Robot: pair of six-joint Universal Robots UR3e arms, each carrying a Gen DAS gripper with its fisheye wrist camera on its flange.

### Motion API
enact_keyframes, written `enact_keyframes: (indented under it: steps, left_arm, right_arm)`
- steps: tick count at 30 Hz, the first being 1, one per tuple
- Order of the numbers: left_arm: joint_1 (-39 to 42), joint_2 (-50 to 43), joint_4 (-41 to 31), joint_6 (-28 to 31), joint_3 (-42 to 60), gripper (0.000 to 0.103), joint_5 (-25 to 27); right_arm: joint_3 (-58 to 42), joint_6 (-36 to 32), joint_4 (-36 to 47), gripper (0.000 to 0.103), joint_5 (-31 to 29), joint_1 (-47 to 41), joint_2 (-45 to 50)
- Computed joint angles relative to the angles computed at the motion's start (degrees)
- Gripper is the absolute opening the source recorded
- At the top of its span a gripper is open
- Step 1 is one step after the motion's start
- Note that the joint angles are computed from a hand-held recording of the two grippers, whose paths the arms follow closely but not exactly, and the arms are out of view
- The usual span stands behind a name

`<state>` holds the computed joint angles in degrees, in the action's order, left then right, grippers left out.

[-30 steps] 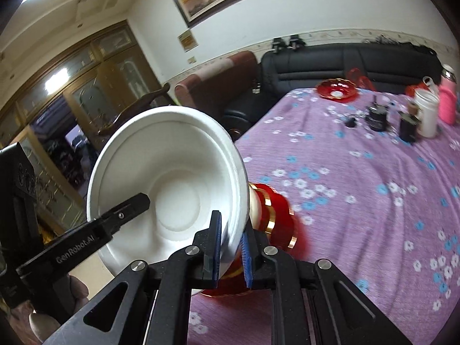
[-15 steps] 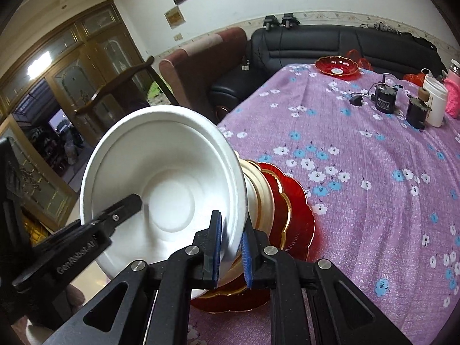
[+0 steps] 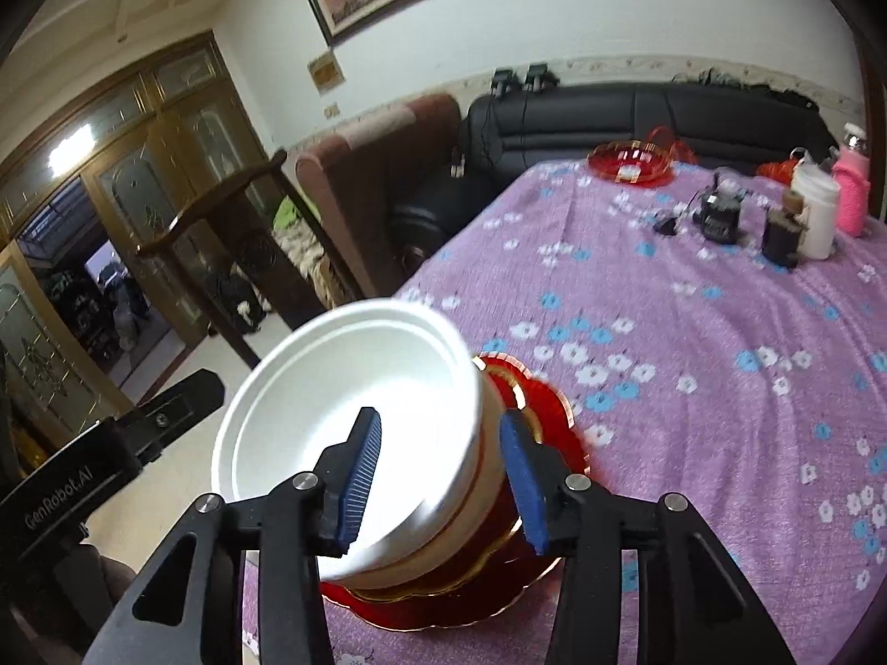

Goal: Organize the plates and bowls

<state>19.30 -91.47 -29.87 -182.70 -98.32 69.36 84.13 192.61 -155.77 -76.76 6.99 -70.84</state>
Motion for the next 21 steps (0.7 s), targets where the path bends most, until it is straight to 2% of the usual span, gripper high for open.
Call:
enact_keyframes:
  steps: [5, 7, 9, 13, 16, 21]
  left_arm:
    - [-1.89, 4.11, 9.78, -1.54, -6.21, 0.086, 3.84]
    - [-3.85, 5.88, 17.20, -2.35, -10.03, 0.095, 7.39]
    - [-5.37, 6.79, 23.12, -2.97, -12.87, 0.099, 9.99]
    - [-9.61, 7.60, 34.25, -2.93, -17.28, 0.103, 15.85]
    - [-12.41, 7.77, 37.81, -1.70, -18.61, 0.103, 17.87]
    - [-16.99, 7.58, 39.50, -0.07, -19.96, 0.103, 21.17]
  right_arm:
    - [10.06, 0.96, -8.27, 0.061, -1.88, -1.11, -6.80]
    - [14.25, 1.08, -11.15, 0.062, -1.87, -2.00, -9.44]
    - [18.70, 1.00, -14.21, 0.065, -2.63, -2.62, -12.04]
    - [24.91, 1.19, -17.87, 0.071, -4.28, -3.67, -15.80]
    - [29.55, 1.73, -19.89, 0.072, -3.59, -5.61, -18.59]
    - [35.51, 2.55, -22.18, 0.074, -3.27, -7.70, -21.96]
